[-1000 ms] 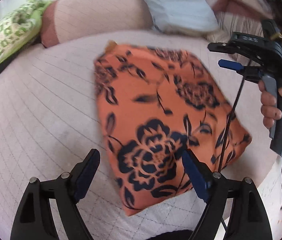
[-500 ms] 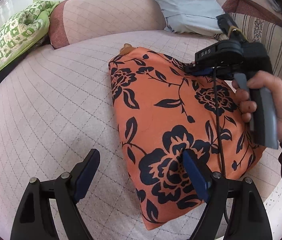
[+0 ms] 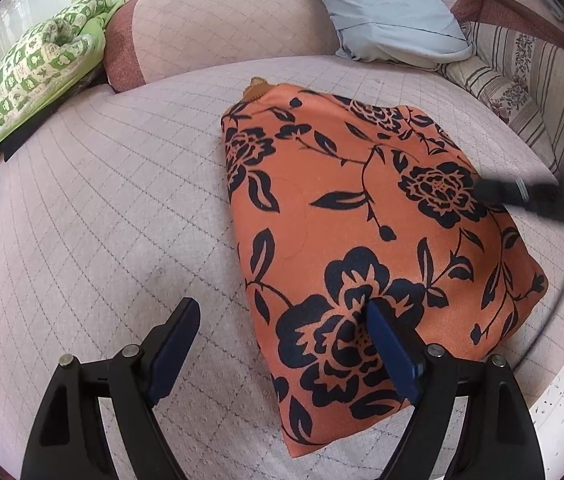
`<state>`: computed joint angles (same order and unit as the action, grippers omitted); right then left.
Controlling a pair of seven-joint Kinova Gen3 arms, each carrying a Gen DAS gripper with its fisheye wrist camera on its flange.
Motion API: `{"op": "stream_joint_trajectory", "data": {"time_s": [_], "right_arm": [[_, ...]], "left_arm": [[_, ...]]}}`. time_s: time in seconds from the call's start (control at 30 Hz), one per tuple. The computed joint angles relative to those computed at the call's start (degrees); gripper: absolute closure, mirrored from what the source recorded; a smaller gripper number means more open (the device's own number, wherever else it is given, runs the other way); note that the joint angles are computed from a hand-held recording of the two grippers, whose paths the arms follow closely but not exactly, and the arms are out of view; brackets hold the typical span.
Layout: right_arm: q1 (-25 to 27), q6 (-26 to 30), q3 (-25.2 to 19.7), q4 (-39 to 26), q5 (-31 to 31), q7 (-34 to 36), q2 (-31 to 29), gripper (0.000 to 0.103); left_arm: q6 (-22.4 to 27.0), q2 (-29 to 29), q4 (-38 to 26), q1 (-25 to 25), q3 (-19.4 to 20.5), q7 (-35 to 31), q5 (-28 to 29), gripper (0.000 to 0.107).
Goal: Fold small clothes
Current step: 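Push the folded blouse edge square with the left gripper while the right gripper holds its side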
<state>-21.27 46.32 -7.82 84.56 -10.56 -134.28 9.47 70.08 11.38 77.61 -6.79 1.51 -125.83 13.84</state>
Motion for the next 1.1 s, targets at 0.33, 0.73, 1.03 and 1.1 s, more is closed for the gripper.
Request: {"op": "stream_joint_trajectory", "data": {"time_s": [0.33,0.73,1.03,1.1], "right_arm": [[-3.78,-15.62,-1.77,18.03,5.66,-13.69,-7.22,0.084],[-4.44,-23.93,-4.77,27.83,10.73,-24.08,-11.18,0.099],[-6.49,-18.0,-5.85,23.94,21.46,-33.95,-9.76,0.099],[-6.41,-17.65,-5.98,23.76,21.46,-34.01,-9.71,0.099]], "left_arm": [[2.78,2.04,2.18,-0.25,-0.49,4.98,-1.85,0.004],[-0.57,-2.74,8.98,-1.52,-1.69,6.08,-0.97,0.004],[5.6,-4.34,8.87,5.03,-3.36,14.17,-14.63,0.005],[4.48,-5.95,10.08,4.35,-2.4,13.81,-15.86,0.005]]}}
